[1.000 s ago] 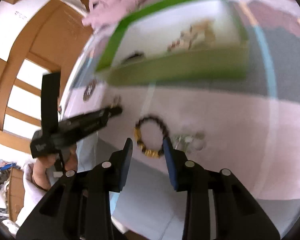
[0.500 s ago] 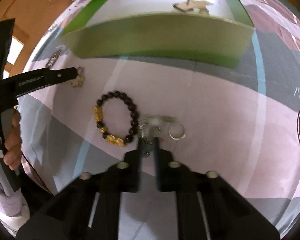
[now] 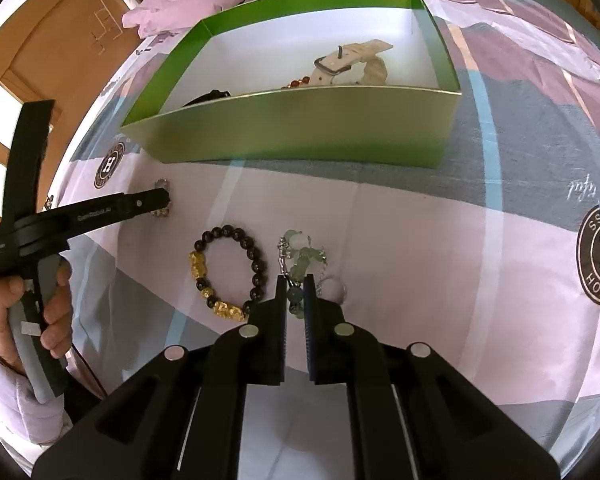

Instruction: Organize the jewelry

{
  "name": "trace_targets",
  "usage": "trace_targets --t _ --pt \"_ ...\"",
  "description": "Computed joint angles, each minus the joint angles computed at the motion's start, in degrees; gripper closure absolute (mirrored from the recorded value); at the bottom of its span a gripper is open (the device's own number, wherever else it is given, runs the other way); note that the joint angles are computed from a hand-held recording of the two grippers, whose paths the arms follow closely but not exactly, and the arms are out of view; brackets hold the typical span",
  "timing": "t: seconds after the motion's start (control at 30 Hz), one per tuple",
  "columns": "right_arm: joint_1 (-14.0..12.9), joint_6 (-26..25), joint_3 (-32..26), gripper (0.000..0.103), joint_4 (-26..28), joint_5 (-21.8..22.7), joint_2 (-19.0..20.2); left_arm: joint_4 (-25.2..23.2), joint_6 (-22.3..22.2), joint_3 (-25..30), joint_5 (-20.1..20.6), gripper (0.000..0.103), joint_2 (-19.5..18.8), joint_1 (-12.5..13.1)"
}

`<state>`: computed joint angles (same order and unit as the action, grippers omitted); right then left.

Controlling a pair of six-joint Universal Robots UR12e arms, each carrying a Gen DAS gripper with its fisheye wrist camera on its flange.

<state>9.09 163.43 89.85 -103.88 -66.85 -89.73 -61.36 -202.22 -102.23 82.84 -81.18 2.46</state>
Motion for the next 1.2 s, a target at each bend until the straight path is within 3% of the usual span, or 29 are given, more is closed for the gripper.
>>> trace_targets --t 0.27,0.57,0.83,1.2 --pt "-0.71 0.78 0.23 0.095 -1.19 1.79 -0.27 1.84 0.85 -0.22 -3.48 0.084 0.93 1.05" --pt "-1.34 1.79 0.35 0.095 -3.33 3.68 -0.59 1.78 0.17 -0.31 -2.59 0.084 0.88 0.64" --pt "-0.57 1.97 0.86 0.095 -6.36 0.95 -0.89 1.1 0.6 0.44 3.5 0.084 0.06 -1.64" --pt "0.6 4.43 1.57 0.095 -12.8 -3.46 -1.08 3.55 0.05 0.26 6.11 0.084 1.31 -0.86"
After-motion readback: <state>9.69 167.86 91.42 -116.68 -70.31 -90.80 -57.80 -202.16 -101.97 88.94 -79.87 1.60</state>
